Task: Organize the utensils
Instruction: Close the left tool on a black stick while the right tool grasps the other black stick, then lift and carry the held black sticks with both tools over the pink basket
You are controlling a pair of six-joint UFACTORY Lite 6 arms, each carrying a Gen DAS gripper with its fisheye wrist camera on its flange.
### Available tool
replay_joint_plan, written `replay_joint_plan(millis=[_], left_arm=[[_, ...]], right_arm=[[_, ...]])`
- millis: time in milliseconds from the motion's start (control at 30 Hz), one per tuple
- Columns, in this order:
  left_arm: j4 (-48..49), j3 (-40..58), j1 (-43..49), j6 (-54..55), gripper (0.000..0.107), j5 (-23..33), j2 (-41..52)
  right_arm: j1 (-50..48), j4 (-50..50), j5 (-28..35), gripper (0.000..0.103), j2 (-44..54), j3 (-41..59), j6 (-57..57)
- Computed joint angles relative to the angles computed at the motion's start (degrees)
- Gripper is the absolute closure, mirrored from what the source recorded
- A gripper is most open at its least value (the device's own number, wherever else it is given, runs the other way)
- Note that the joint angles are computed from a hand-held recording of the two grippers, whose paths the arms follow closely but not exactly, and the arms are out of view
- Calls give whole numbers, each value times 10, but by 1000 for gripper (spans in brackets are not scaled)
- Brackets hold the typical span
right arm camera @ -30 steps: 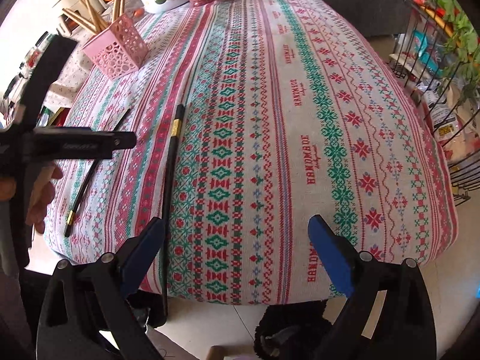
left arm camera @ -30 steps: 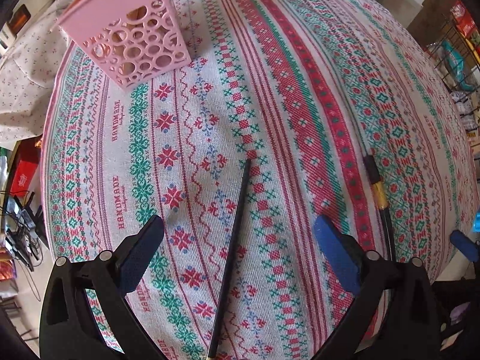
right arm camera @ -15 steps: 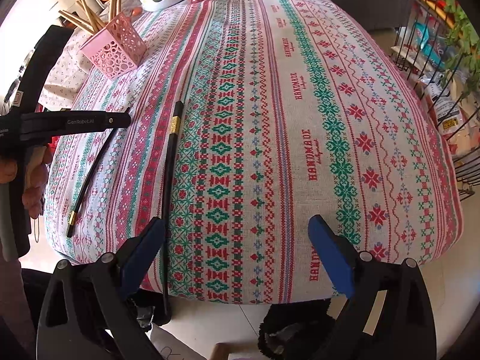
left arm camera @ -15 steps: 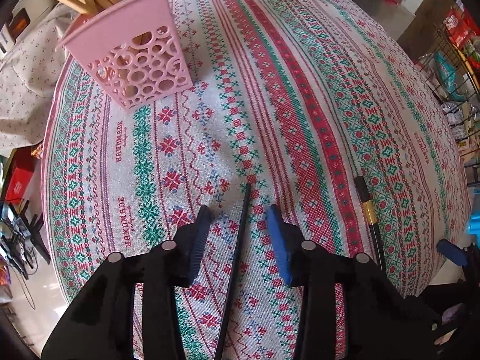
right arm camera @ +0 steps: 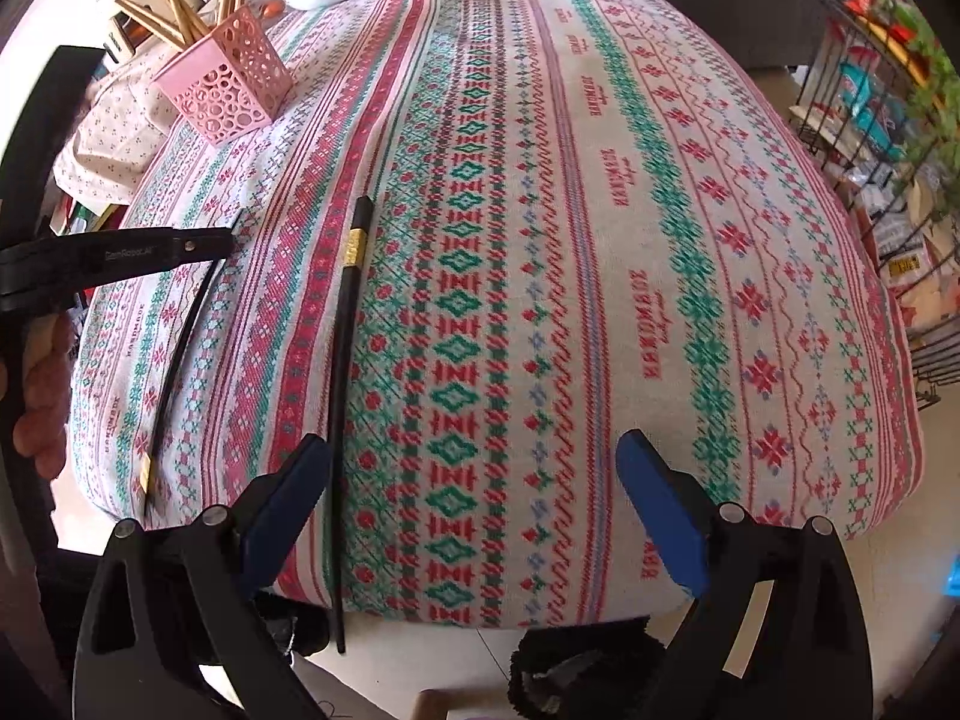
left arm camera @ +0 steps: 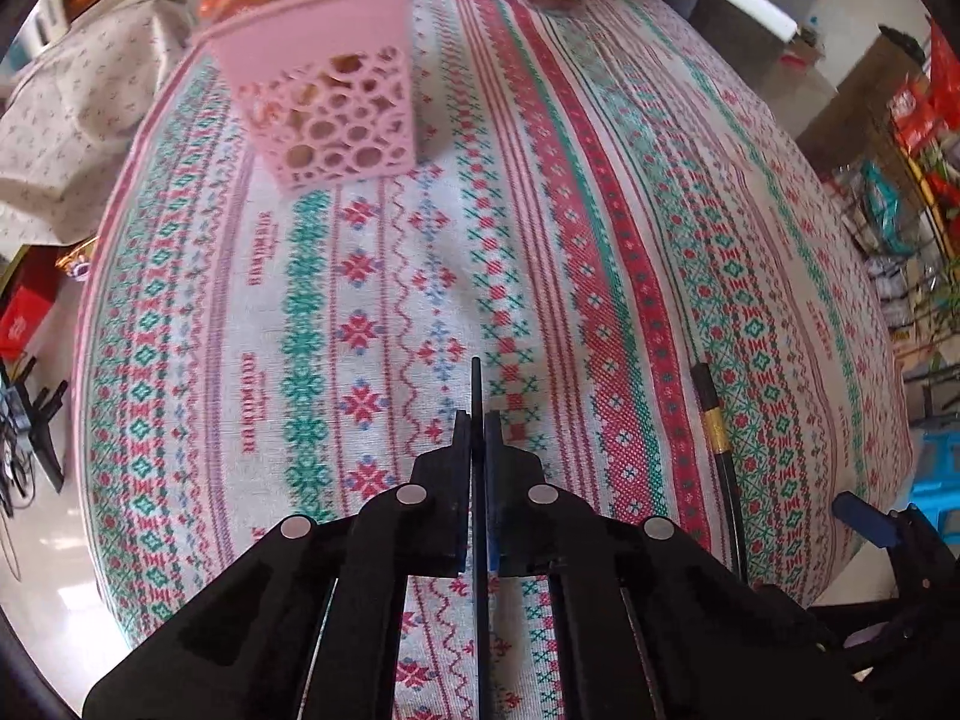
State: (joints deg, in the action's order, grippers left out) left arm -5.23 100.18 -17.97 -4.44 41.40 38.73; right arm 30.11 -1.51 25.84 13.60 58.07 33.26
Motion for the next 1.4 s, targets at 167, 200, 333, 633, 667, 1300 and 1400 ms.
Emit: replay_joint_plan(millis=[167,200,333,633,667,1300,1400], left_arm=[[15,-84,28,-17,104,-38,-100],[13,-94,32,-12,104,-42,-113],[31,-121,31,-24,103,-55,-152],[36,-139,41,-25,103,-73,-178],[42,-140,41,-31,102,-75,-180],[-40,-143,62,32,102,-74,-188],[-67,-139,78,52,102,-69,-189]], right_arm=[[17,-95,31,9,91,117,79],[16,-102,37,9,108,139,84],[3,-65,63,10,186,229,57],[29,-138,106,30,281,363,79],[31,-139,106,42,280,366,75],[13,-35,31,96,192,280,20],[11,-31,7,96,157,250,29]])
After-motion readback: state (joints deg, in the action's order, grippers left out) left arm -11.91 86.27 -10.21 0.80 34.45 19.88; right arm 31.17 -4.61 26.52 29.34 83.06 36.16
